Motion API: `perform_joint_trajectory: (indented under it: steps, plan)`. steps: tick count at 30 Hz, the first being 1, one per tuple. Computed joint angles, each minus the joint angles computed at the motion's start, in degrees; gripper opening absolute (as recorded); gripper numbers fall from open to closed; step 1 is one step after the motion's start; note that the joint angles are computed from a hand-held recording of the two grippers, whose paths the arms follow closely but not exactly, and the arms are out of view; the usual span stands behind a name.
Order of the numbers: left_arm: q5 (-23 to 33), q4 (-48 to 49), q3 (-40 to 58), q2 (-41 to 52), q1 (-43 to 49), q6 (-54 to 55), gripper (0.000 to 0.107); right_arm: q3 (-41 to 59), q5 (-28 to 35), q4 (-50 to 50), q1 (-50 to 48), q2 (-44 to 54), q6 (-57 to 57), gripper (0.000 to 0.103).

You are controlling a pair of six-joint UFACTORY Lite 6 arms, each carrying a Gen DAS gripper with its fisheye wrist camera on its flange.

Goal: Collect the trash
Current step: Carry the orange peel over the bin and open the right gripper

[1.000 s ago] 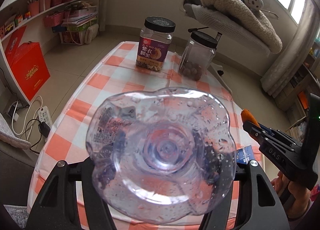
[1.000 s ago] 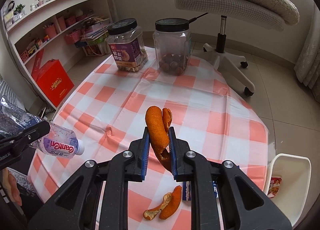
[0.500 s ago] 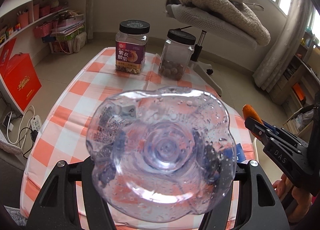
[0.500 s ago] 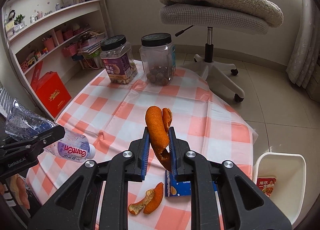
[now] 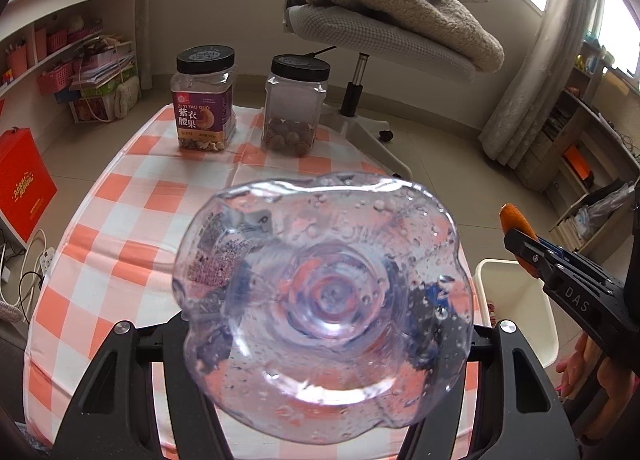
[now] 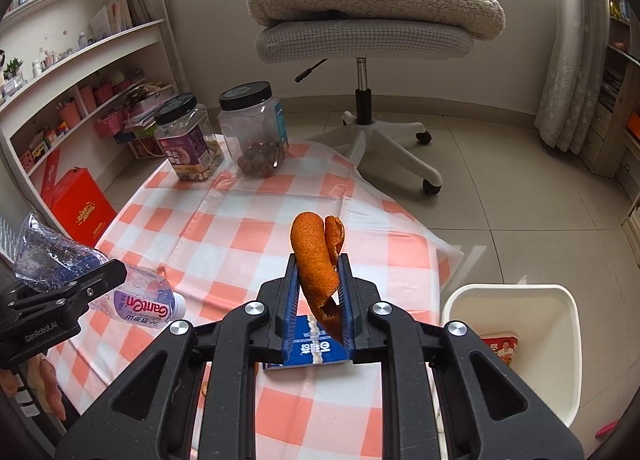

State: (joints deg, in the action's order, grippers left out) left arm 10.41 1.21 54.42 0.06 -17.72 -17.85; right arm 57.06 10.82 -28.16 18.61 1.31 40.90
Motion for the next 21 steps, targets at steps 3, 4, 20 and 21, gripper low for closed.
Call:
perform_joint_trajectory:
  steps: [3,4,20,21]
  plan:
    - [-0.29,4.23,0.39,0.49,-2.4,-4.98,0.062,-2.36,-0.32,3.18,-2.94,-2.55,-3.6,0.018]
    - [-0.4,6.27,0.46,0.56,-3.31,-7.37,0.062,-3.04,-0.31,4.04,-3.85,-3.35,-4.52,0.018]
    - [0.87,27.76,9.17,7.09,-18.55,-33.56,0.062,-14.19,0.46,44.74,-28.35,-16.47,-48.66,0.044]
    - [1.04,28.41,10.07,7.86,-19.65,-34.55,0.062,-15.18,-0.09,45.27,-30.16,-17.8,-48.95,0.056]
